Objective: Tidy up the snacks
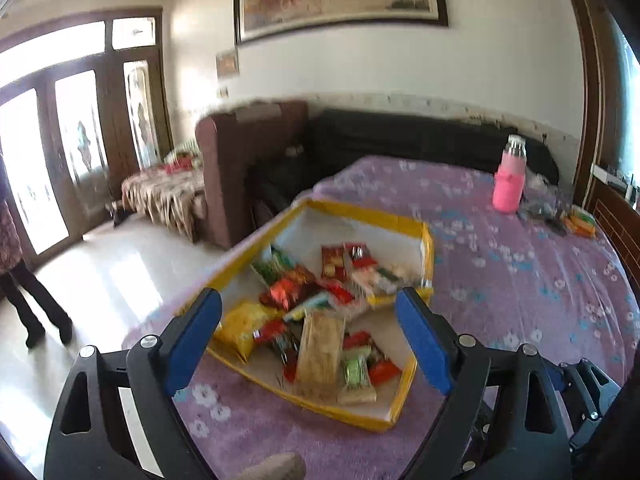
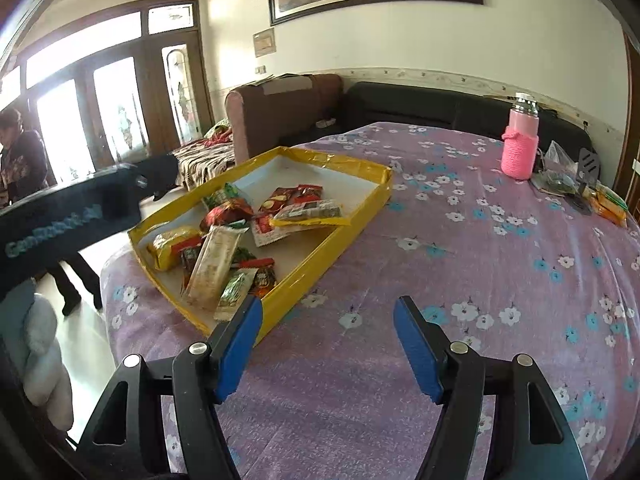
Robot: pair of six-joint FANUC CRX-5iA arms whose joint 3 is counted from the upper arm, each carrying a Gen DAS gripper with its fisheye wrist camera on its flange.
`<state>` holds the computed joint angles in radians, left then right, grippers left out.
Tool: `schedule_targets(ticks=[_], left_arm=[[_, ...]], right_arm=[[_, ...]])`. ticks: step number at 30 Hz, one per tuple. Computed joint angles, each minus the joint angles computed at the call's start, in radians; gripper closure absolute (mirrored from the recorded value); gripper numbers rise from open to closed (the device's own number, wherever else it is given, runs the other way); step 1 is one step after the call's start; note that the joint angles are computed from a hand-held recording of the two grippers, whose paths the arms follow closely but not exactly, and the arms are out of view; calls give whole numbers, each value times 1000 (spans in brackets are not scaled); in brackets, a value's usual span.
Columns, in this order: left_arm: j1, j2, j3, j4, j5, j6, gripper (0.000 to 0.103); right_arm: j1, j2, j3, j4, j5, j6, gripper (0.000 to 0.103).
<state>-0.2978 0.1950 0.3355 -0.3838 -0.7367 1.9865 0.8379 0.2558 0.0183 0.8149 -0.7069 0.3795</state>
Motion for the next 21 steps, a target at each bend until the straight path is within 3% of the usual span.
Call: schedule_targets(ticks=[6, 10, 21], left_arm=[[-18, 23, 26, -17, -58, -10, 13], [-17, 22, 13, 5, -49, -41, 13], [29, 47, -3, 174, -55, -167, 13]], right_arm=[[15, 7, 1, -4, -1, 31, 33], [18, 13, 8, -20, -3, 47, 33], [9, 4, -7, -28, 13, 6, 33]])
